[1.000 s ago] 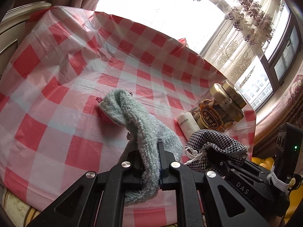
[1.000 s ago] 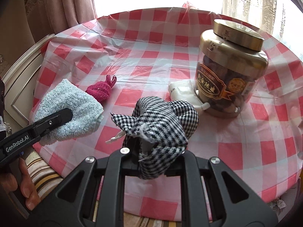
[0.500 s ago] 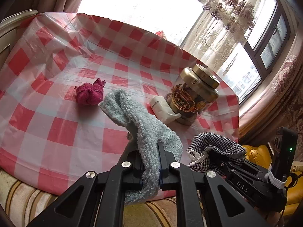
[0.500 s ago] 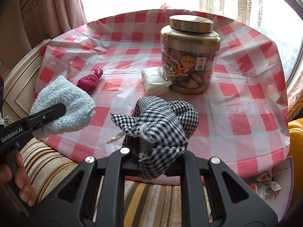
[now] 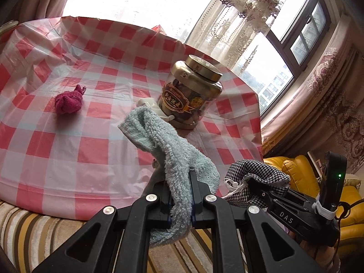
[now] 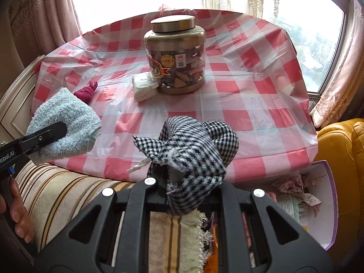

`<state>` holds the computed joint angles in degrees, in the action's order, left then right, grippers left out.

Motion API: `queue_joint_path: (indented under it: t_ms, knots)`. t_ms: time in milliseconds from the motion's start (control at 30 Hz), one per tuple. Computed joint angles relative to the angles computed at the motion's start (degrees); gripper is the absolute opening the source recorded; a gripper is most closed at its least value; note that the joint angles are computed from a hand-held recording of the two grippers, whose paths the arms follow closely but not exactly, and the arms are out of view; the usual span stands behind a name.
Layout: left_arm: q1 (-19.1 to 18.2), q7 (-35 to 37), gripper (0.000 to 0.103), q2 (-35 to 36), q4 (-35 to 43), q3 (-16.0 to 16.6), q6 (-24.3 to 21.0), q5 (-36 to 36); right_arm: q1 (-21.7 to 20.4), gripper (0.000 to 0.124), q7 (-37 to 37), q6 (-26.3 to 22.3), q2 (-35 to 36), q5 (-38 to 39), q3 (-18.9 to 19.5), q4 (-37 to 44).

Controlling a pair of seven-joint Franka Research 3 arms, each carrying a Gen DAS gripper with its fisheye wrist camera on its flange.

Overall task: Organize soft objects
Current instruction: 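Carry the grey towel and houndstooth plush into the white box and release both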

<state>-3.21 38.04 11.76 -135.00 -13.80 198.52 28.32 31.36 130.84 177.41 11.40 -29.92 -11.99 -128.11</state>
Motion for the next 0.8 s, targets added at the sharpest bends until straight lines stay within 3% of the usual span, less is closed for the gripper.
queue_joint_path:
  t_ms: [100,233,400,800]
  knots:
    - [0.7,-1.2,0.011,0.2,0.6,-1.6,-0.5,1.8,0.7,0.018,3.7,-0.5,-1.8,-3.5,-2.4,-2.1]
    - [1.4,-2.7,0.011,0.5,1.6,-3.8,-1.4,4.4,-1.7,0.018,7.8,-1.5,-4.0,-7.3,-2.1,-4.7]
    - [3.6,-5.1,0.011,1.4,3.0,-7.8,-2.9,8.5,-5.1,0.018,12.7,-2.5,-5.9,-12.0,-1.1,-6.8]
    - [1.8,-2.8,0.011,2.4,5.0,-11.3,-5.1,8.5,-14.3,0.018,25.3,-3.4,-10.9,-25.2,3.1,-11.2]
